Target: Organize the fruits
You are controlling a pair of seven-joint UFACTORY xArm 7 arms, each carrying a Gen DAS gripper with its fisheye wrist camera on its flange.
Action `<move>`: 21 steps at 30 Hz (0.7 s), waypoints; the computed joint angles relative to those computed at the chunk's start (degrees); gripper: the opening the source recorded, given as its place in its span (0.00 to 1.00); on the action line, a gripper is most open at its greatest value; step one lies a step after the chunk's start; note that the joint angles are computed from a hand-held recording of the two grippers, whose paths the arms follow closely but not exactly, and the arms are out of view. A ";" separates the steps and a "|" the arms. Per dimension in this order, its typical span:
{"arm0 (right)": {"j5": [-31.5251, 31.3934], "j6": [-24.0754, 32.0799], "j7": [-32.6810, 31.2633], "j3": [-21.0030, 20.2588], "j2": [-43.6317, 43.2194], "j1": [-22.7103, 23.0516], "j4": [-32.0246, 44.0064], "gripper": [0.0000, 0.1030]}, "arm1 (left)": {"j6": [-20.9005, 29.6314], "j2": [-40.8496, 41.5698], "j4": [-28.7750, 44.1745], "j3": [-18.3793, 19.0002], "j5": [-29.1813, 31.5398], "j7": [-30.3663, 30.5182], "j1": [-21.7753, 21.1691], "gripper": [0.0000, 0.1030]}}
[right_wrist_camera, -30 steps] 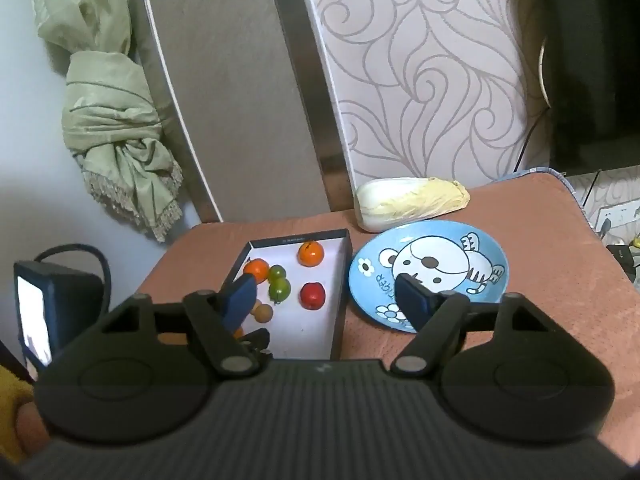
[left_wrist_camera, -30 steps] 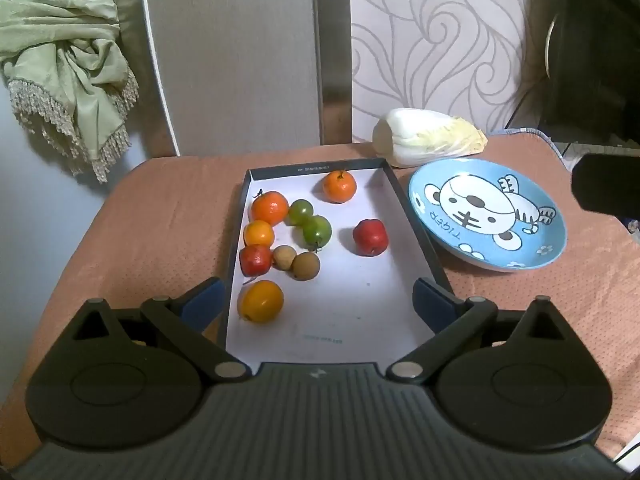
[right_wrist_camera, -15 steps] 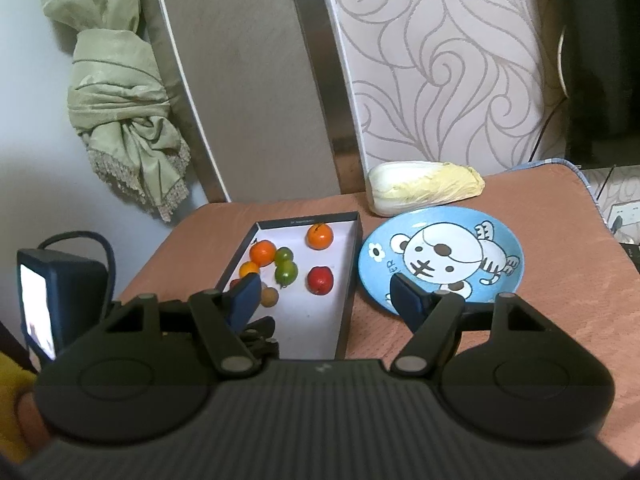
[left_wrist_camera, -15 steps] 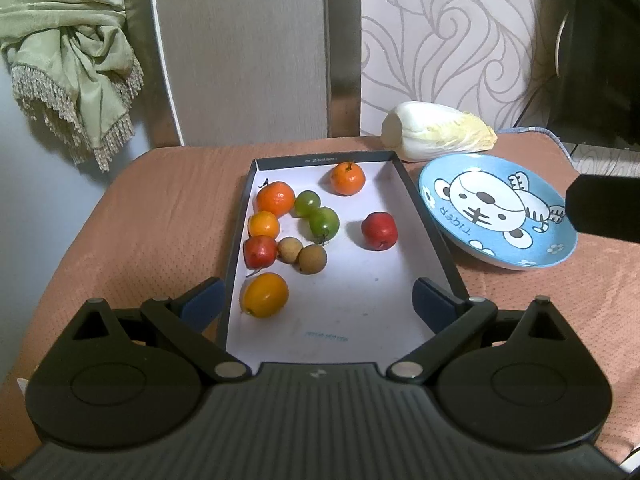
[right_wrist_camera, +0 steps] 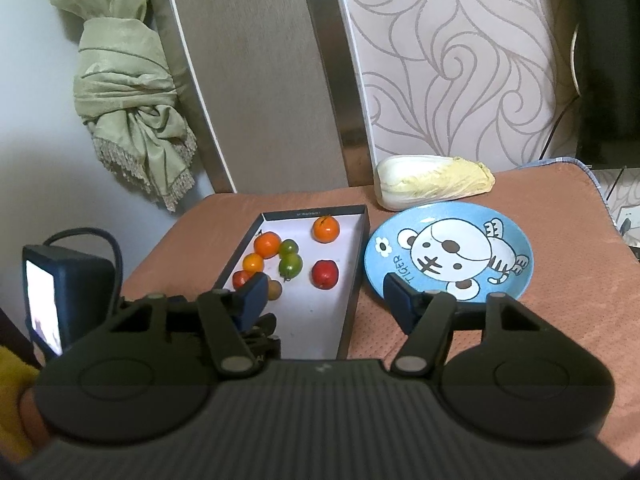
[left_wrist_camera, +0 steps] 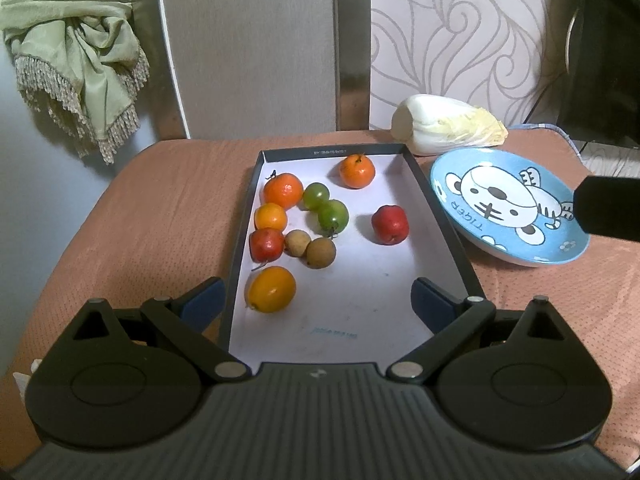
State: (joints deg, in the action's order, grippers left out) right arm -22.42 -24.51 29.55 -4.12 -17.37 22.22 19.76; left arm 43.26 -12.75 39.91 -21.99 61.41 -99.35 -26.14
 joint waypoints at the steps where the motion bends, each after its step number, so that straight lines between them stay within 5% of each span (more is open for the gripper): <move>1: 0.18 -0.05 -0.31 0.30 0.23 -0.24 0.15 0.64 | 0.15 0.02 0.04 0.15 -0.80 0.76 -0.11 0.97; 21: -4.00 0.04 0.20 0.17 3.65 -1.42 2.95 0.64 | 0.31 0.74 0.24 0.74 0.23 -2.69 0.62 0.97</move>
State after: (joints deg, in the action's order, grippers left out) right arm -26.43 -24.47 29.75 -3.95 -13.72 20.81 22.70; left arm 43.57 -12.01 40.14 -21.25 61.64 -102.03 -25.52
